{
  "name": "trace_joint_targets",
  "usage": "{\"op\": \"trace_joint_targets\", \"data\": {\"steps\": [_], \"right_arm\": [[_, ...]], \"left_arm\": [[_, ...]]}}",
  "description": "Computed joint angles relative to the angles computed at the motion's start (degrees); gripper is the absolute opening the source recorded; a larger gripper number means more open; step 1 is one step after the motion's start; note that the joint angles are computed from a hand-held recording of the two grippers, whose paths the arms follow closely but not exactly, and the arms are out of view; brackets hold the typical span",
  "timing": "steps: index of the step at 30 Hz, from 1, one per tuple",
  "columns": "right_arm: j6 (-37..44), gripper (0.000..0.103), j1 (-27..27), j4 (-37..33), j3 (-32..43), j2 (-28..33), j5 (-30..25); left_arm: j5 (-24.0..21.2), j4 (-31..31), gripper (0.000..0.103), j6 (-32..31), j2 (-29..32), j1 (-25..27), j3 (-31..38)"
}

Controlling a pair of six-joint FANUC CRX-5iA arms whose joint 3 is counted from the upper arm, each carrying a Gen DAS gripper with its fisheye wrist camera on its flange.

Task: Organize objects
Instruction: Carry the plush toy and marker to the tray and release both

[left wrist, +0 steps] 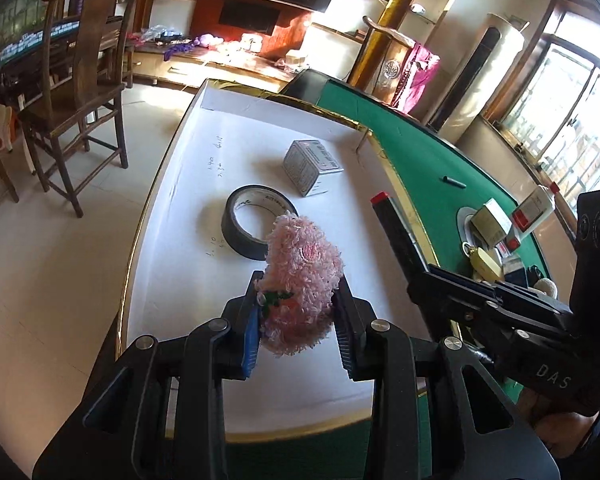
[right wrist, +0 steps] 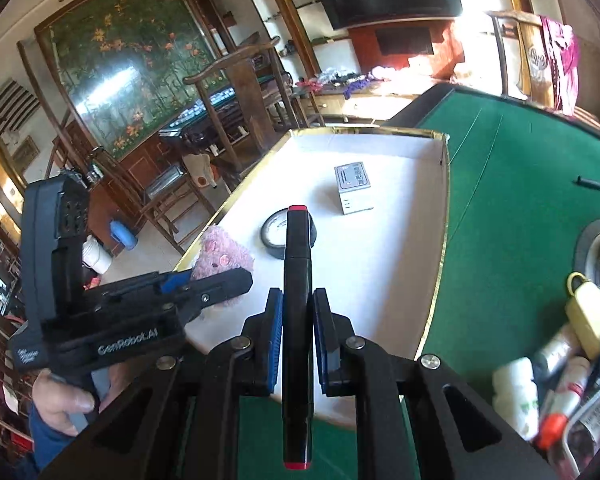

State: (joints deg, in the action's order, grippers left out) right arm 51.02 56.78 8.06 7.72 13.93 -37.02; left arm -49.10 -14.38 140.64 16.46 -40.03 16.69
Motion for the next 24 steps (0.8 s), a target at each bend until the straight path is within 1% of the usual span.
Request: {"op": "trace_joint_targets", "data": {"steps": [5,8,11,15,18,24], "right_arm": [[2.4,0.013,-2.3,-6.1,6.2,5.2,-2.9],[3.4,0.013,-2.8,-7.4,8.1,6.7,-4.3],[3.3,0.013,-2.5,-6.5,8.9,7.6,-5.1],[3.1,0.012,-2.7,-6.6,9.1,8.3,-5.5],[2.4,0.013,-2.4,-6.5,9.7,8.7,-6.0],[2.1,0.013,-2.0,-6.4,9.7,8.7,-5.9]], "left_arm": [[-0.8,1.4,0.031,-1.3,0.5,1.4,0.0],[-1.0,1.8,0.031,-2.0,0.3,2.1,-0.4],[-2.2,0.9,0.031,-1.8,0.4,2.0,0.2],[-2.8,1.3,0.031,-2.0,1.2,2.3,0.5],[-2.0,1.5,0.032,-2.0,1.2,2.5,0.0],[-2.1,2.6,0.034,-2.8,1.5,3.1,0.2]]}}
